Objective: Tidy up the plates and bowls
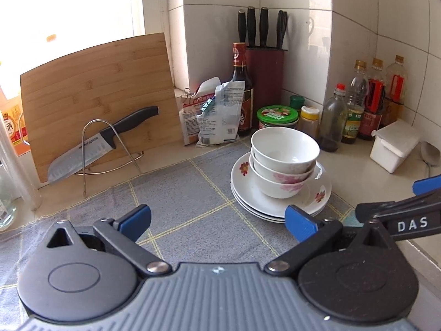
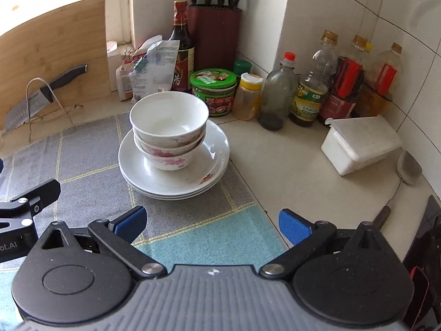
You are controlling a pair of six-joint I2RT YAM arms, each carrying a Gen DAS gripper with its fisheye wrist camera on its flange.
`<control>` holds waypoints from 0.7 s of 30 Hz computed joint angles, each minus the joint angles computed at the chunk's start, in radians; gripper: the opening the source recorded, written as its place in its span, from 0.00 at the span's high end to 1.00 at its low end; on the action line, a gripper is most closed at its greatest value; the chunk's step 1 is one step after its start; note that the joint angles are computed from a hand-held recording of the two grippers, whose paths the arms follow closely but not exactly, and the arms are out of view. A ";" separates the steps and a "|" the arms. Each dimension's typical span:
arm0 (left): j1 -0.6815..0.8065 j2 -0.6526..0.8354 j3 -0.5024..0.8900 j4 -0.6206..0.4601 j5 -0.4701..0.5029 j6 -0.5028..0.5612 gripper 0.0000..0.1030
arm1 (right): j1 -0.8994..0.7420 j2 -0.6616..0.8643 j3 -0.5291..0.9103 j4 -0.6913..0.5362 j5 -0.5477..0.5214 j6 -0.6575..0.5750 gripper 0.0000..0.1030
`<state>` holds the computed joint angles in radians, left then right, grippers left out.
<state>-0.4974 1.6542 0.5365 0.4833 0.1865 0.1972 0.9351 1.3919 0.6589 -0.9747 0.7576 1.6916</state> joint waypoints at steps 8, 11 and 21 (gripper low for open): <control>-0.052 -0.042 0.002 -0.043 -0.061 -0.032 0.01 | 0.015 -0.069 -0.022 -0.020 0.021 0.000 0.00; -0.065 -0.047 0.001 -0.045 -0.082 -0.049 0.01 | 0.018 -0.089 -0.029 -0.032 0.026 0.001 0.00; -0.074 -0.057 0.005 -0.065 -0.101 -0.068 0.01 | 0.035 -0.114 -0.032 -0.050 0.041 0.022 0.00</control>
<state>-0.5710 1.5972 0.5415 0.4183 0.0857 0.1294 0.9703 1.2784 0.6272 -1.0251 0.7987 1.7133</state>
